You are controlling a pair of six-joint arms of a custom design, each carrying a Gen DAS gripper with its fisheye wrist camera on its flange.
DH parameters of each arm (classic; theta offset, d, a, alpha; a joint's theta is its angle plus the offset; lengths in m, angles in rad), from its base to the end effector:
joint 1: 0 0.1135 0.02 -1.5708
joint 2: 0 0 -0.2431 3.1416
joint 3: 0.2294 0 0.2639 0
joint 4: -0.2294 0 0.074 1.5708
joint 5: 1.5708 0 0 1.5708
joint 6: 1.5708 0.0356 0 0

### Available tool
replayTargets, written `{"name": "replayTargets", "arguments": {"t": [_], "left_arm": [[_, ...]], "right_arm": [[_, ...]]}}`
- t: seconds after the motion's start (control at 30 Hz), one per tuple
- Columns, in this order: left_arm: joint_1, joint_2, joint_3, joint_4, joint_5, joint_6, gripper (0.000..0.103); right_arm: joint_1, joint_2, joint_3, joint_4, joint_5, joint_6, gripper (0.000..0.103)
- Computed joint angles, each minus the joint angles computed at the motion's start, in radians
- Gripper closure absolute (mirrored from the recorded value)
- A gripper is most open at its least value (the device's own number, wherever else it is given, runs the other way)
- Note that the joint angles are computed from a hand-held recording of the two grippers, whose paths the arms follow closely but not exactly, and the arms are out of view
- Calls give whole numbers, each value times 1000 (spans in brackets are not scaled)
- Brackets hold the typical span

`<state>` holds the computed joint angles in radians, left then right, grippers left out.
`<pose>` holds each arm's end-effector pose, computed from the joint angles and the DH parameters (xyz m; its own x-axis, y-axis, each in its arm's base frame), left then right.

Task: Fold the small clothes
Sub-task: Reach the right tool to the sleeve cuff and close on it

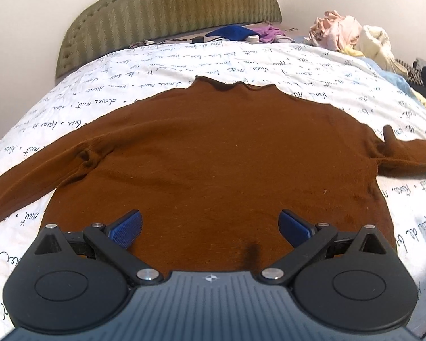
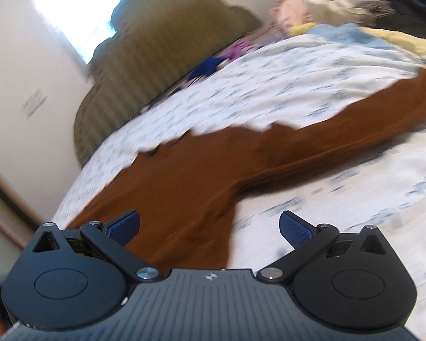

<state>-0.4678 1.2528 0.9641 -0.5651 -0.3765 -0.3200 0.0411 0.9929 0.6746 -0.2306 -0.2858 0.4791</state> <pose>0.2539 -0.1136 0.2480 -0.7027 0.0273 -0.7109 -0.0183 0.9982 0.0564 0.2417 0.0200 0.2373 -0.5916 0.4183 -0.6892 -0.0079 0.8518 0.5238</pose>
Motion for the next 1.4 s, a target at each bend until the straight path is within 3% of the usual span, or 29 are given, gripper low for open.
{"name": "replayTargets", "arguments": {"t": [0.17, 0.37, 0.73, 0.93, 1.13, 1.33, 1.37, 1.4], "left_arm": [[0, 49, 22, -6, -11, -27, 0], [-1, 80, 46, -29, -30, -47, 0], [-20, 108, 64, -39, -65, -45, 0], [-26, 114, 60, -30, -47, -25, 0], [-36, 147, 79, -43, -40, -17, 0], [-31, 165, 94, -54, -44, -20, 0], [-30, 167, 96, -56, -40, -21, 0], [-29, 168, 97, -57, -38, -20, 0]], "right_arm": [[-264, 5, -20, 61, -143, 22, 0], [-392, 39, -18, 110, -133, -47, 0], [-606, 315, 72, 332, -97, -6, 0], [-735, 522, 178, 397, -176, 107, 3], [-780, 724, 285, 486, -306, 272, 20], [-750, 839, 376, 521, -321, 314, 38], [-739, 848, 394, 505, -308, 304, 46], [-729, 857, 411, 486, -290, 295, 62]]}}
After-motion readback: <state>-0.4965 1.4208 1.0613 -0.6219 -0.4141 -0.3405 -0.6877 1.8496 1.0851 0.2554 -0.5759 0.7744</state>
